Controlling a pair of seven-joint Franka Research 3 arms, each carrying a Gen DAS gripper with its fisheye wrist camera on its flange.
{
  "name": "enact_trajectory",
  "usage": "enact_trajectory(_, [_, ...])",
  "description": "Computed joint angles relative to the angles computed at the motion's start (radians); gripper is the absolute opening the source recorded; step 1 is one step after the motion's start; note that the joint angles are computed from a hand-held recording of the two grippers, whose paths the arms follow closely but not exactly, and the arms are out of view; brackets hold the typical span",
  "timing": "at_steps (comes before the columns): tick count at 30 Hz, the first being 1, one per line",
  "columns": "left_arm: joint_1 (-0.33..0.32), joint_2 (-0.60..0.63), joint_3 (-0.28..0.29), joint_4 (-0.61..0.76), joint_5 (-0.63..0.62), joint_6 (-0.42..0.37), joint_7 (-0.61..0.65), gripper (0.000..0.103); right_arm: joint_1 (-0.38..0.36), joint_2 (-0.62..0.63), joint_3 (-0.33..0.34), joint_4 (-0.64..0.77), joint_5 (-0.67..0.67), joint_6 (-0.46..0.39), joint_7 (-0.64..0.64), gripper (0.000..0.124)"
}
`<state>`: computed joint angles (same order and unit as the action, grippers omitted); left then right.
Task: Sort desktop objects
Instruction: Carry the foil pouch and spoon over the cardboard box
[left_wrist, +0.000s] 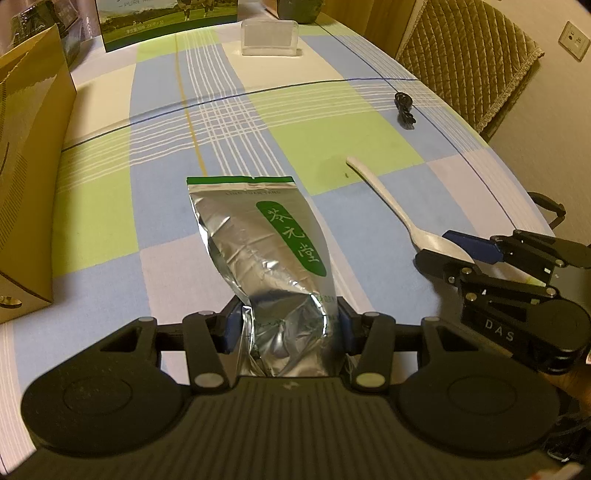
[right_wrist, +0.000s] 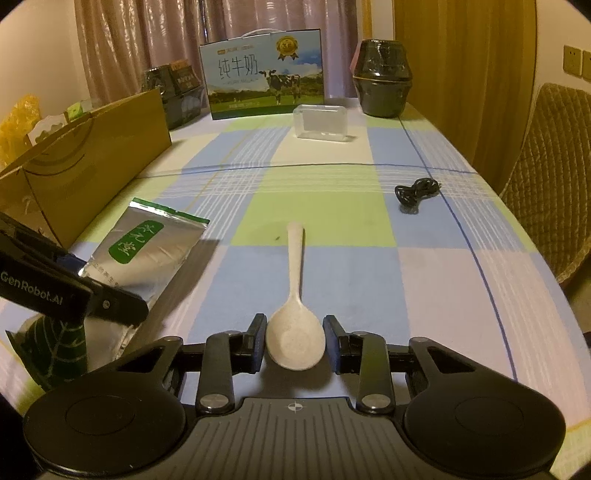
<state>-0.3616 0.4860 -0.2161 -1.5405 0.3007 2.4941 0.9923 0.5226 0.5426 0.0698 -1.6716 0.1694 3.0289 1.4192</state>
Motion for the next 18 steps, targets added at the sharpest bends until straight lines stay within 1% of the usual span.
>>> enact_trajectory(2, [0.0, -0.003, 0.002, -0.004, 0.001, 0.006, -0.005, 0.045, 0.007, -0.004, -0.008, -0.006, -0.011, 0.012, -0.006, 0.03])
enact_trajectory(4, [0.003, -0.009, 0.002, -0.009, 0.0, 0.011, -0.003, 0.045, 0.027, -0.01, -0.029, -0.015, -0.028, 0.038, -0.006, 0.03])
enact_trajectory(10, [0.004, -0.029, 0.008, -0.02, 0.014, 0.026, -0.015, 0.045, 0.039, -0.025, -0.04, -0.018, -0.032, 0.071, -0.011, 0.03])
enact_trajectory(14, [0.007, -0.05, 0.011, -0.029, 0.023, 0.041, -0.028, 0.045, 0.029, -0.029, -0.02, 0.008, -0.02, 0.069, -0.018, 0.03])
enact_trajectory(18, [0.016, -0.077, 0.013, -0.038, 0.03, 0.053, -0.033, 0.045, 0.023, -0.017, 0.005, 0.067, -0.015, 0.061, -0.041, 0.03])
